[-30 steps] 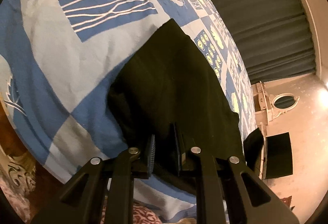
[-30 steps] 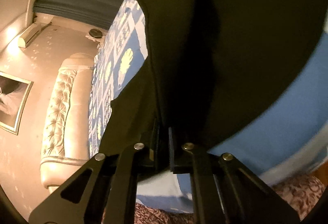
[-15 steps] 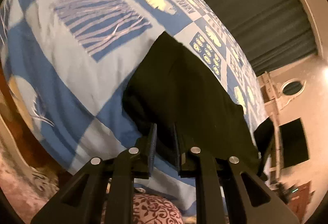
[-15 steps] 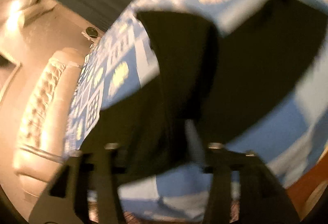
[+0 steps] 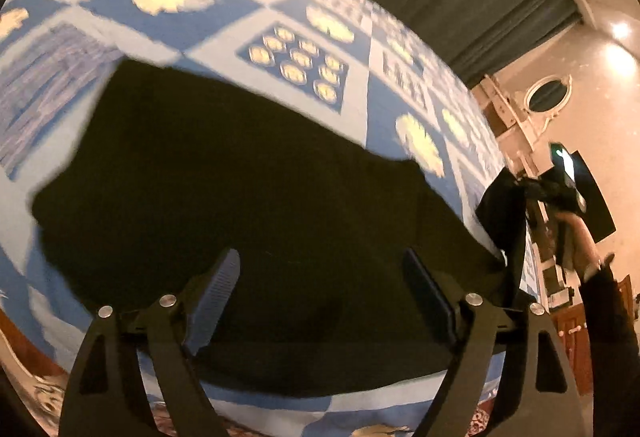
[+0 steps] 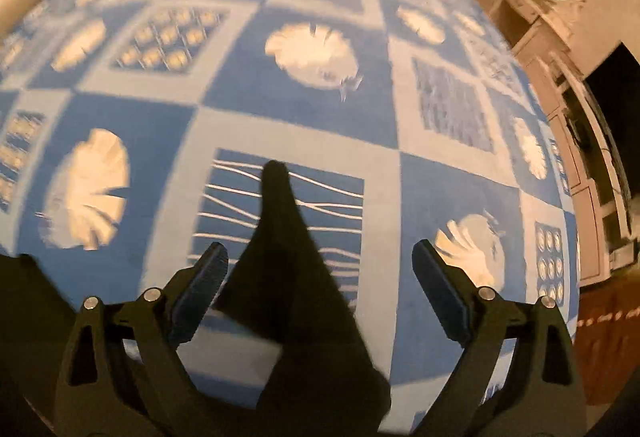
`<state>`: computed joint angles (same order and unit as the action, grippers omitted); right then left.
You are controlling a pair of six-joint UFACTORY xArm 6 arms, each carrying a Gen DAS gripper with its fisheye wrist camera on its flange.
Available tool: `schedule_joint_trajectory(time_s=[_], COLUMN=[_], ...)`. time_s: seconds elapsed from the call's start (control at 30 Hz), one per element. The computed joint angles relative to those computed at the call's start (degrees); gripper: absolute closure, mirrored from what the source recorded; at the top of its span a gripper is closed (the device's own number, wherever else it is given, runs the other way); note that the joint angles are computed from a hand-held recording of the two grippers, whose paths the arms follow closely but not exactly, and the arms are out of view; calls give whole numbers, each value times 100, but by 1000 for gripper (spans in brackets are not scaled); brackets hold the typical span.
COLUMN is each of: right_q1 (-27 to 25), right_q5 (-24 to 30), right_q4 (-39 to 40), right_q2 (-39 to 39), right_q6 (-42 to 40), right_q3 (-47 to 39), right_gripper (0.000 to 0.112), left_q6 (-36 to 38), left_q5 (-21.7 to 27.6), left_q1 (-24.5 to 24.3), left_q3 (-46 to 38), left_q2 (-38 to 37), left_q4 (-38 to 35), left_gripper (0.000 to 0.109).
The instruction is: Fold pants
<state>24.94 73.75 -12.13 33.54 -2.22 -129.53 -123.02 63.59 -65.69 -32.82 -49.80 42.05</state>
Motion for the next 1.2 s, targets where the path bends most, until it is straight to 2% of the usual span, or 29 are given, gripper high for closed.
schedule_joint_trajectory(time_s=[0.03,0.07,0.1,0.13,0.27,0.4,0.5,0.57,0.6,0.77,0.83,0.93,1.0,1.03,1.07,1.2], right_q1=[-32,-145,-200,-281,-733,-1708,-2804,-3387,-3862,-5175,-5440,-5688,-5862,-5923,-5991,-6105], right_q5=[224,337,350,140,-1332,-2328,-2488,-2521,-2417,-1862,-1650,-1651,-1715,-1801,-1828,-1478], right_q4=[145,529,772,990,2028,3487,5034,5668,6050,6743,6749,6930,7131,7191,7270,7987], right_q2=[249,344,262,29,-1744,-3765,-4989,-5473,-5774,-6070,-5970,-6050,-6169,-6233,-6260,-5810], right_q6=[-43,-138,-146,-153,-257,-827,-1488,-1807,-1974,-2053,-2062,-2054,-1981,-1892,-1845,-2020], right_q3=[-349,-470,-352,7,2404,4730,6101,6769,7227,8236,8405,8643,8813,8902,8970,8914], right_gripper=[29,72,92,98,98,99,99,99,99,99,99,97,79,64,59,56], left_q6=[16,31,104,224,278,127,79,81,101,231,263,362,426,438,435,387], left_q5=[-21,13,52,101,207,356,461,554,574,742,814,945,1016,1049,1059,1063], left_q1=[57,34,30,23,-55,-152,-183,-213,-209,-257,-280,-312,-333,-349,-353,-354], left_q3=[-37,-86,-139,-188,-196,-256,-334,-406,-426,-576,-644,-760,-826,-849,-854,-848], left_q2=[131,220,288,353,395,461,559,649,675,872,972,1126,1200,1229,1240,1240], left_q4=[-33,-14,-20,-37,-24,39,61,56,51,12,-2,-36,-67,-74,-72,-64], left_gripper=[23,23,23,23,23,23,23,23,23,23,22,23,23,22,23,22])
